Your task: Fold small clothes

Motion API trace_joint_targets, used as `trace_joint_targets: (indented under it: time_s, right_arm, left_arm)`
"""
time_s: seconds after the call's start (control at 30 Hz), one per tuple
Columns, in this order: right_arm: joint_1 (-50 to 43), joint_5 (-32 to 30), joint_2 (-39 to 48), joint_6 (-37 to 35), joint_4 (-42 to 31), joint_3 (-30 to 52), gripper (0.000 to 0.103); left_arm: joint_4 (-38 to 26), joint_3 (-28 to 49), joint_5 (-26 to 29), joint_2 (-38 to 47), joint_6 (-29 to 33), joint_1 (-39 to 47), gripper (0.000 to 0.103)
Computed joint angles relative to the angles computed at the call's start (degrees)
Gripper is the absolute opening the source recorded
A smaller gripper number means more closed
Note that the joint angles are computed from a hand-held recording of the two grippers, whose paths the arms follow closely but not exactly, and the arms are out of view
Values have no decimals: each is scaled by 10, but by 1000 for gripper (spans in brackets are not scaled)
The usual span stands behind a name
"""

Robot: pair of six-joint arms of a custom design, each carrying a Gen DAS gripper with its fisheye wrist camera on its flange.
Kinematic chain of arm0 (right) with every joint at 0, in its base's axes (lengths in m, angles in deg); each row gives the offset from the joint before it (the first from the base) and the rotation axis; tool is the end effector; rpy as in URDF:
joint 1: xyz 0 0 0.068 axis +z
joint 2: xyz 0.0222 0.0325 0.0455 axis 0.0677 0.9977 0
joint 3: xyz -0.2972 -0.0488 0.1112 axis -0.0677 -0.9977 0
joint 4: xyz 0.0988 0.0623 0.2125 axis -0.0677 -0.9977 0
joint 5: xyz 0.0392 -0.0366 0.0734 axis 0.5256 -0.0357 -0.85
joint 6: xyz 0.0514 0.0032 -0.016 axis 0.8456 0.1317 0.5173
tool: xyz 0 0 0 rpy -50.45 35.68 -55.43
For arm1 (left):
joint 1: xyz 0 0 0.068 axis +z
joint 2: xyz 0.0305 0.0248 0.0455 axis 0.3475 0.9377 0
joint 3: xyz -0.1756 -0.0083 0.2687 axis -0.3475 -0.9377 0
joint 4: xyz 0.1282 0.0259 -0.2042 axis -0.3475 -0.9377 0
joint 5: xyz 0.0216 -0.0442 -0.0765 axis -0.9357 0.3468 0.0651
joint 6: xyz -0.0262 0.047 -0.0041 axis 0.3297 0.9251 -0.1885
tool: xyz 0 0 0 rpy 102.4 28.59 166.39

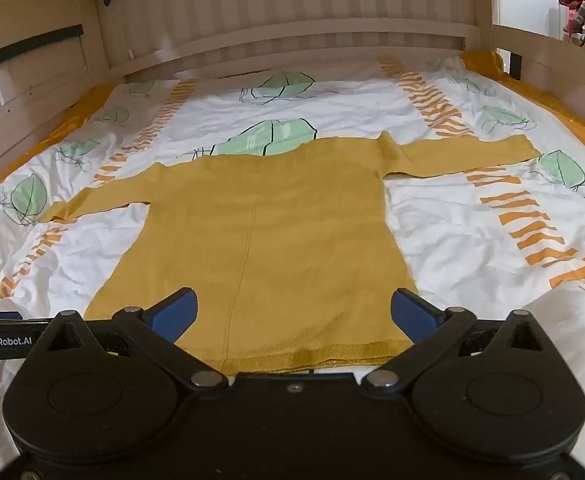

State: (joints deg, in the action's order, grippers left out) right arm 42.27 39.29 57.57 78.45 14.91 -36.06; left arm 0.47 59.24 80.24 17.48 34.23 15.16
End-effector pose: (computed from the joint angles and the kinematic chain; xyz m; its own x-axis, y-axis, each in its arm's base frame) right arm 0.1943 0.1324 0.2361 -0.6305 0.1925 -0.7519 0.1237 0.9813 0.1476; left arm 0.2325 -0.0218 0.2543 -0.7770 0.0926 -0.6226 0.1196 0.9928 -0.0017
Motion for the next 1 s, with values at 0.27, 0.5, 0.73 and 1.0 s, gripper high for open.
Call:
trace_joint_targets:
  time_s: [0.27, 0.5, 0.73, 1.0]
  right_arm:
    - [15, 9, 11, 15, 8, -7, 102]
    - [9, -3, 12, 22, 3, -7, 102]
    - [-2, -19, 9, 27, -22, 4, 102]
    - [-12, -29, 5, 32, -33, 4, 102]
  left_arm:
    - [8, -12, 0, 1, -9, -1, 85]
    - [1, -5, -3, 5, 3, -3, 85]
    - [1, -9, -3, 8, 8, -10, 85]
    - [2, -12, -5, 7, 6, -18, 85]
